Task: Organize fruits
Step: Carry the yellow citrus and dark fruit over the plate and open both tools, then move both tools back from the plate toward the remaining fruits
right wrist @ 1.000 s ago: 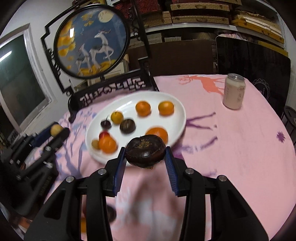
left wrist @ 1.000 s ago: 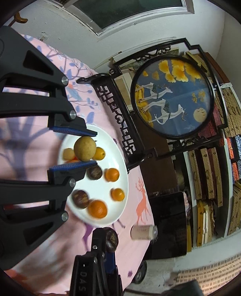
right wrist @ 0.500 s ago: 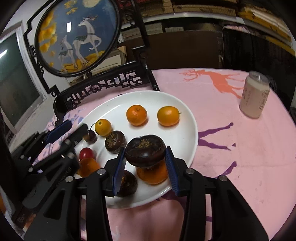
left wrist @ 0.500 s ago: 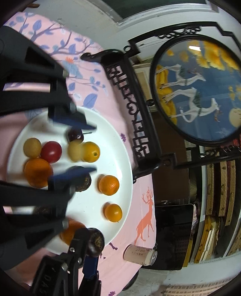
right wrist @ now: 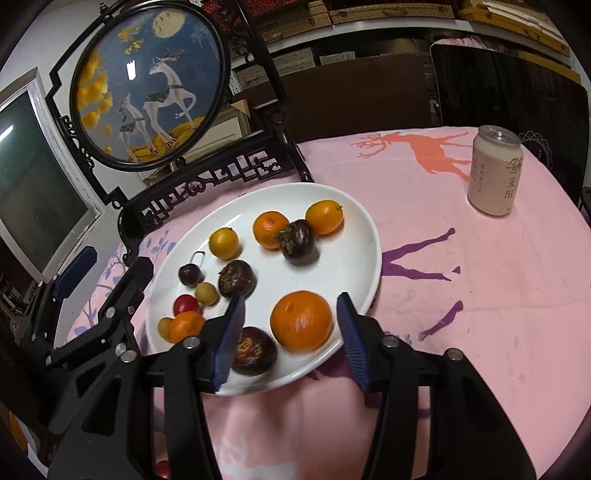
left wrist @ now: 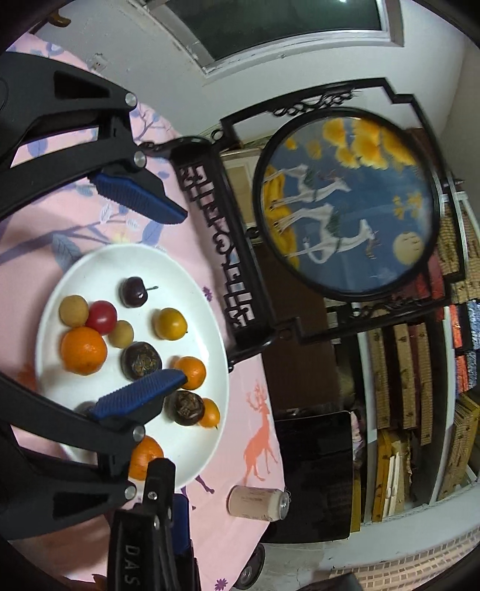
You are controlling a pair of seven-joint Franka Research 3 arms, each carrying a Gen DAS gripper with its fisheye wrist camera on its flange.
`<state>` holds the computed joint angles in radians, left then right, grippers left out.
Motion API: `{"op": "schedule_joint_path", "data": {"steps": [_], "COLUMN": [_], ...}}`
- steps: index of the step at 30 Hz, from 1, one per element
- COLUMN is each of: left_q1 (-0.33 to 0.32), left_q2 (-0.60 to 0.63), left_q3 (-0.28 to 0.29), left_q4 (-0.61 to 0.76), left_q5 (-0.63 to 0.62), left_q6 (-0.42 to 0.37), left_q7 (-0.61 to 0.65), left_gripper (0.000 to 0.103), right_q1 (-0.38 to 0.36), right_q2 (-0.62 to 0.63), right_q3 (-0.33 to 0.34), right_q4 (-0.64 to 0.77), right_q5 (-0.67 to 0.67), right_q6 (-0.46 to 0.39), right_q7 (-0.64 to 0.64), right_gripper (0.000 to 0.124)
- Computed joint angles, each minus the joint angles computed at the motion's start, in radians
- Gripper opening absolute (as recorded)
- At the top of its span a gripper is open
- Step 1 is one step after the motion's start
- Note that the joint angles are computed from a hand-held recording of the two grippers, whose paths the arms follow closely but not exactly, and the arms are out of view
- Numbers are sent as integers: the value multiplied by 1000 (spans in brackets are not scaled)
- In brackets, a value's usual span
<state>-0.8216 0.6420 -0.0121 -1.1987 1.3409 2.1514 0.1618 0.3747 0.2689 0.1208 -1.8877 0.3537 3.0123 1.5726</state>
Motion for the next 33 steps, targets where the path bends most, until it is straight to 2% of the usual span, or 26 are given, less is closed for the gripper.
{"op": "schedule_joint_path", "data": {"steps": [4, 7, 11, 13, 15, 19, 24, 28, 33], "left_q1": [-36, -43, -43, -40, -40, -30, -17, -7, 4], "left_q2": [-48, -102, -166, -197, -230, -271, -305, -317, -323], "left_q3": [0, -22, -68, -92, -117, -163, -204, -224, -236], "left_q4": [-56, -124, -205, -245, -292, -347, -394, -413, -423], "left_q5": [50, 85, 127, 144, 165, 192, 217, 223, 220], "left_q6": [-40, -59, -109, -129, -157, -199, -226, -229, -221], "left_q7": [-34, -75, -121, -145, -172, -203, -236, -242, -247], "left_gripper": [84, 89, 90, 91, 92, 94, 95, 95, 95], "right_q1": [29, 19, 20, 19, 24, 67, 131, 139, 178], "right_q2": [-63, -116, -195, -226, -267, -325, -374, -394, -400], "right_q3": [-19, 2, 19, 30, 45, 26, -15, -18, -48], "right_q4": [-73, -133, -236, -278, -329, -409, -487, -529, -536], "right_q5": [-32, -15, 16, 57, 162, 259, 314, 306, 341], "right_q6": [37, 56, 99, 112, 123, 148, 173, 165, 165], "right_q7": [23, 9, -14, -42, -127, -198, -229, -208, -244], "right_gripper": [58, 59, 59, 59, 59, 59, 59, 59, 59]}}
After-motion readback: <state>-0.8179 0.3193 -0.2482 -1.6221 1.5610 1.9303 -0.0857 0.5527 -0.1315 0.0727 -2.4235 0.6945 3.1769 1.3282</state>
